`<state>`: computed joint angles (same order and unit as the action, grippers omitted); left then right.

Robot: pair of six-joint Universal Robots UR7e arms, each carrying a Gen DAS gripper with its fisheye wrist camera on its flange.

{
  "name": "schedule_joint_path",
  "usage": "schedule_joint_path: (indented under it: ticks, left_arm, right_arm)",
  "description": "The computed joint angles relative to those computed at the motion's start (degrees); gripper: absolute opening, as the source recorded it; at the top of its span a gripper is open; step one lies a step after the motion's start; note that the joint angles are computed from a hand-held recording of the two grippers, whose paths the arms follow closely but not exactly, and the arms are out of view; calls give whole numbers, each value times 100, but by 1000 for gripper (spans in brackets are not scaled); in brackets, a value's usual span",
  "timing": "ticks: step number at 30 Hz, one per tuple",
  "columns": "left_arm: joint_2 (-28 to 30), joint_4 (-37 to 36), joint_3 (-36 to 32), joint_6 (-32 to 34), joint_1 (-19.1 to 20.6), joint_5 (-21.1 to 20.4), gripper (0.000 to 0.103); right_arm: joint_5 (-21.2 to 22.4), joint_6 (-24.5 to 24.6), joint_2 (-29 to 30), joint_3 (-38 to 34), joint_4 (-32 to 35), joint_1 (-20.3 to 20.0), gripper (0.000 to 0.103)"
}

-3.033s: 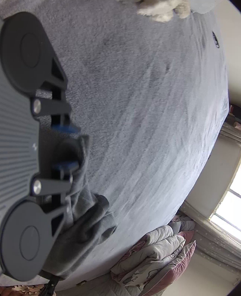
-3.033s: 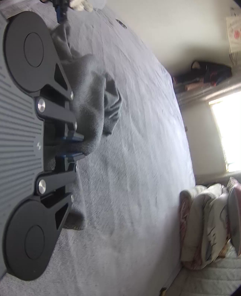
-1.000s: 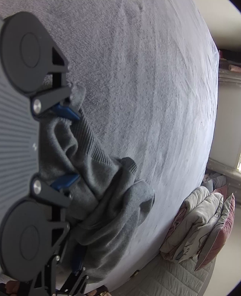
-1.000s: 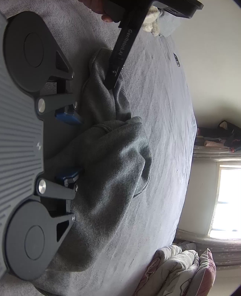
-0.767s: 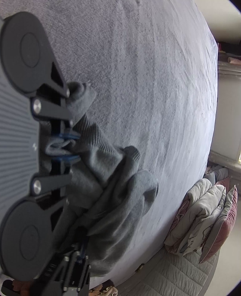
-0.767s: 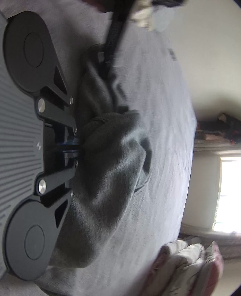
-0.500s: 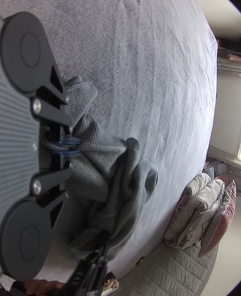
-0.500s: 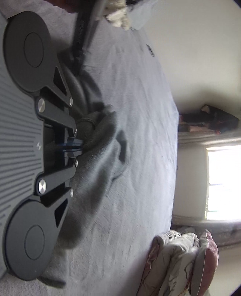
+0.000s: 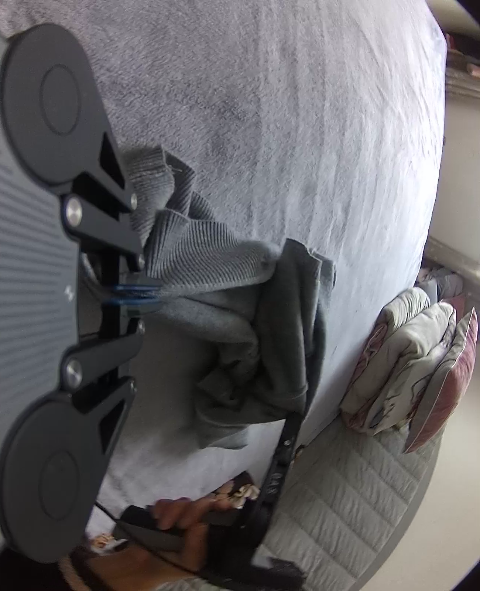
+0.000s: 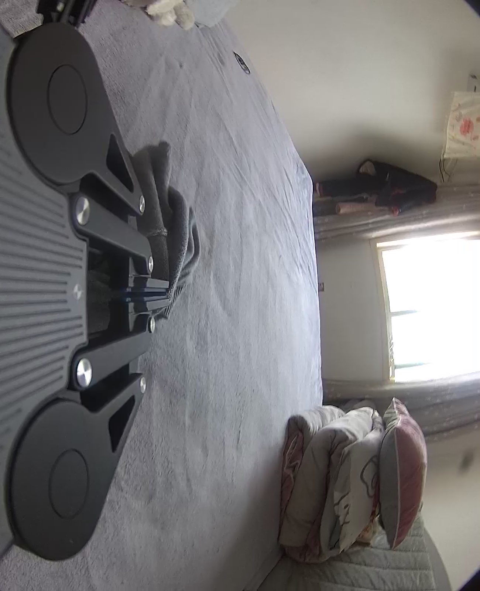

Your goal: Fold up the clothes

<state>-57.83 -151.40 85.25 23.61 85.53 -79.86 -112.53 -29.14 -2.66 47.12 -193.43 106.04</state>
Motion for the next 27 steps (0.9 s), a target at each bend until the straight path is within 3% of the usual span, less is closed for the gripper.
schedule_joint_path:
  ticks: [3,6,8,10,12,15,27]
  left_arm:
    - [36,-63,-27,116,-17,102,7]
    - [89,-156,-106,42,-19,143,26]
    - [119,-291,-137,27,-17,131,45]
    - [159,-397,-184,22,-20,128,49]
    - [230,-388,-289,-12,-31,167,51]
    - [370,-298,-476,-136,-52,254,54]
    - [882,60,-1129,-354,-51,531,54]
  right_arm:
    - [75,165,-52,40,165,-44,4]
    - [260,352,-114,103,402,-78,7]
    - [341,385,-139,130,528,-78,7]
    - [403,324,-149,145,608,-65,11]
    - [466,246,-146,173,598,-49,25]
    - [588,136,-187,299,539,-31,35]
    - [647,-140,-207,384,569,-40,45]
